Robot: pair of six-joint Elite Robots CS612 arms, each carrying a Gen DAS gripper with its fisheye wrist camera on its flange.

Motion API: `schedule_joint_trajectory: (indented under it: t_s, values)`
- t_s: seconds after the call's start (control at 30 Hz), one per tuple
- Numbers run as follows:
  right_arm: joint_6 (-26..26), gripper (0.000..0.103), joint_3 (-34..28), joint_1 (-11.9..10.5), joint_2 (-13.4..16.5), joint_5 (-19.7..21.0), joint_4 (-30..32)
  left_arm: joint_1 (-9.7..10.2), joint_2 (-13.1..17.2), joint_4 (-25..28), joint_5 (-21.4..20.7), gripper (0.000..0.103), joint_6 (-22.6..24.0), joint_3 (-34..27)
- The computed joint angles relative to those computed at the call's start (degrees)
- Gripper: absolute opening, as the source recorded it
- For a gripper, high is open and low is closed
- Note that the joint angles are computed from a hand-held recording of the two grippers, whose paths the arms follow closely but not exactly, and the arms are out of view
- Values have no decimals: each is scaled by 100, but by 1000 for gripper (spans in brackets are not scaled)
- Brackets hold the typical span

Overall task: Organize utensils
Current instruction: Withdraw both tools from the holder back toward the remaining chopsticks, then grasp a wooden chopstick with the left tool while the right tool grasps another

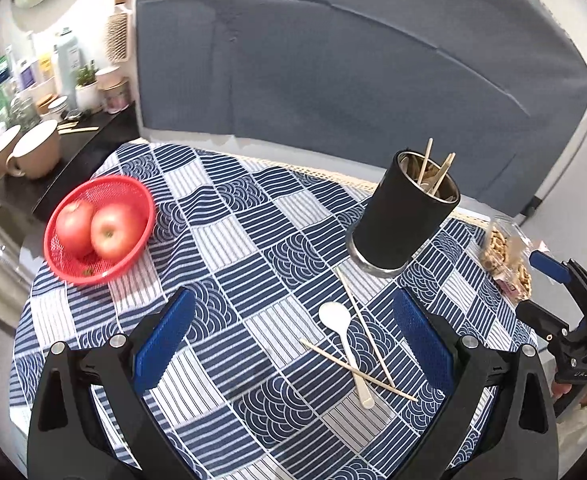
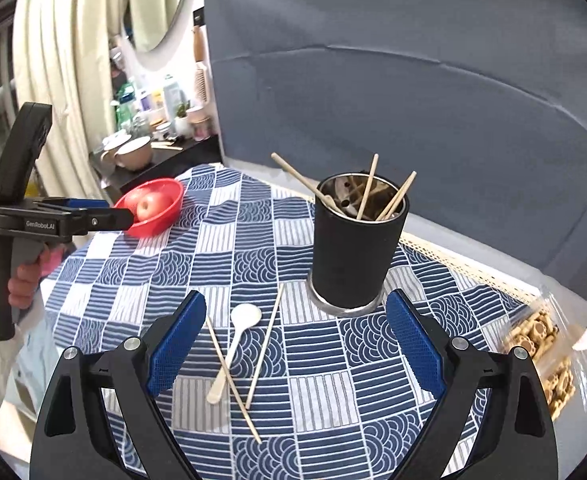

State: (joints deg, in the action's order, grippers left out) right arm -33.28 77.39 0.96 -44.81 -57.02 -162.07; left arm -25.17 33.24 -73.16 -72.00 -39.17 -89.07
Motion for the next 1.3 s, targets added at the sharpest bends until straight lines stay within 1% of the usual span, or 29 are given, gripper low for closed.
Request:
schedule_joint_trajectory:
  t_s: [0.13, 0.23, 0.33, 0.6, 0.77, 0.83, 0.93, 1.03, 1.1, 1.17, 1.23, 1.27, 1.3]
  values:
    - [-215, 87, -18, -55, 14, 124, 183, -112, 50, 151, 176, 97, -286, -27]
    - [-376, 87, 2, -79, 10, 147, 261, -195, 124, 244, 164, 97, -520, -88]
    - [-430, 87, 44, -99, -11, 165, 323, -286, 161, 447, 245, 97, -620, -104]
    - [-633, 87, 95, -98, 13, 127, 413, -382, 273, 685, 100, 97, -728, -112]
    - [-842, 87, -85, -46, 149, 37, 684, -357, 318, 781, -53, 97, -957, -55]
    - [-937, 87, -198, -18, 228, -11, 815, -341, 313, 878, -51, 97, -1068, 13]
    - [-1104, 87, -441, 29, 375, -62, 1187, -291, 320, 915, -147, 97, -1266, 90]
    - [-1335, 87, -691, 89, 528, -122, 1521, -227, 352, 807, -296, 97, -1421, 162]
    - [-1523, 87, -871, 134, 639, -157, 1795, -206, 337, 865, -291, 97, -1561, 238]
    - [-1624, 87, -987, 171, 731, -205, 1888, -184, 320, 920, -307, 97, -1727, 320]
    - [-1734, 87, -1120, 201, 810, -239, 2100, -180, 297, 983, -238, 97, -1877, 373]
    - [-1810, 87, -1198, 227, 863, -302, 2190, -159, 273, 1017, -289, 97, -1966, 433]
    - [-1876, 87, -1264, 247, 906, -350, 2267, -124, 249, 1018, -424, 97, -1967, 502]
